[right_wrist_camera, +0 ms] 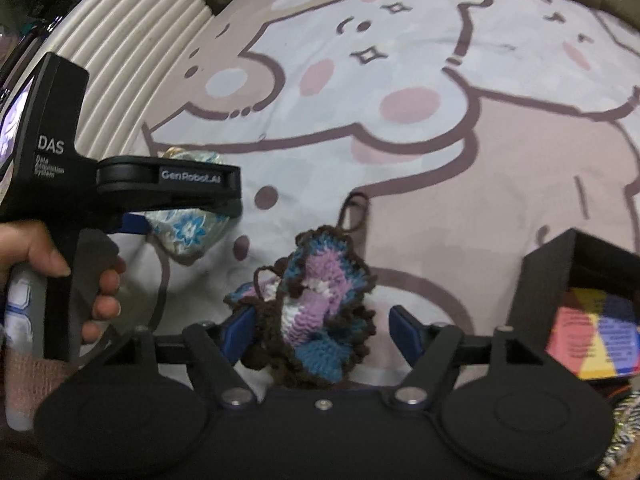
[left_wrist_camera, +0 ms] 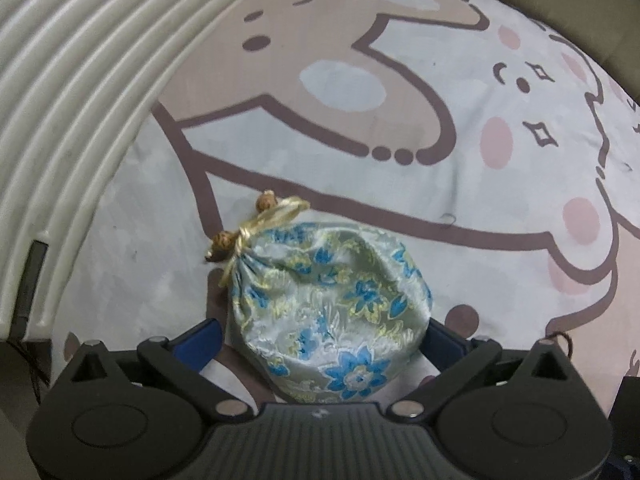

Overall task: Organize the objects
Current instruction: 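Lift the pouch with the left tool while the right tool lifts the yarn toy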

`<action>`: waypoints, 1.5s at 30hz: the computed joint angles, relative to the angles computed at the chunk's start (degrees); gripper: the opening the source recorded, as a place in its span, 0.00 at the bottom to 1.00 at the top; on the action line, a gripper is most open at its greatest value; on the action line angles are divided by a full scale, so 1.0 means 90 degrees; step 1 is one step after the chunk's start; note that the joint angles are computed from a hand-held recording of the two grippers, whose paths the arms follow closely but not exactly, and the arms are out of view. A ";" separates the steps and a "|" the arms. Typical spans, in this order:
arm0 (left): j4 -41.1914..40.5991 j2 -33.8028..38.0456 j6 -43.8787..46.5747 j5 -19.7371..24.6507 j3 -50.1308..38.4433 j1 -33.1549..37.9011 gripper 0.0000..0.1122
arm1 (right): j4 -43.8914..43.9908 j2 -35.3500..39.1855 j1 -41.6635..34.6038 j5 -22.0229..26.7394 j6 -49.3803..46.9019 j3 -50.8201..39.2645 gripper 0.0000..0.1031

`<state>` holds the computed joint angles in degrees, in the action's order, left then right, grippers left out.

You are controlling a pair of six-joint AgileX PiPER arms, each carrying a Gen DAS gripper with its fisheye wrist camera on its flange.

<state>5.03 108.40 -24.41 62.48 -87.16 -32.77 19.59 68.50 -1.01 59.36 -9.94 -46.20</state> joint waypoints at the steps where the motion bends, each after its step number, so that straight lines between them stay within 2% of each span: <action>1: -0.0111 -0.0003 0.0030 -0.0046 0.0043 0.0063 0.90 | 0.0063 0.0041 -0.0013 -0.0045 -0.0027 0.0020 0.68; 3: -0.0215 0.0000 0.0062 -0.0077 0.0057 0.0134 0.89 | 0.0233 0.0118 -0.0050 -0.0090 -0.0126 0.0052 0.66; 5: -0.0206 -0.0022 0.0071 -0.0108 0.0068 0.0130 0.86 | 0.0492 0.0214 -0.0135 -0.0031 -0.0360 0.0070 0.56; 7: -0.0229 -0.0052 0.0144 -0.0133 0.0076 0.0116 0.80 | 0.0508 0.0248 -0.0040 -0.0012 -0.0420 0.0041 0.51; 11: -0.0240 -0.0101 0.0249 -0.0127 0.0090 0.0087 0.75 | 0.0554 0.0198 0.0004 0.0031 -0.0472 -0.0030 0.45; 22: -0.0083 -0.0355 0.0493 -0.0058 0.0086 -0.0071 0.73 | 0.0074 -0.0172 -0.0243 -0.0087 0.0190 -0.0142 0.39; 28: 0.0188 -0.0769 0.0679 -0.0117 0.0077 -0.0274 0.73 | -0.0161 -0.0584 -0.0290 -0.0198 0.0616 -0.0257 0.38; 35: 0.0175 -0.1408 0.0903 -0.0065 0.0096 -0.0412 0.73 | -0.0358 -0.1088 -0.0300 -0.0082 0.0949 -0.0419 0.38; 45: 0.0230 -0.2444 0.1099 -0.0052 0.0557 -0.0414 0.73 | -0.1215 -0.1747 0.0352 0.0110 0.1929 -0.0723 0.38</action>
<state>7.10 86.40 -14.52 62.01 -82.15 -36.49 8.66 52.78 2.16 60.35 7.42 -52.71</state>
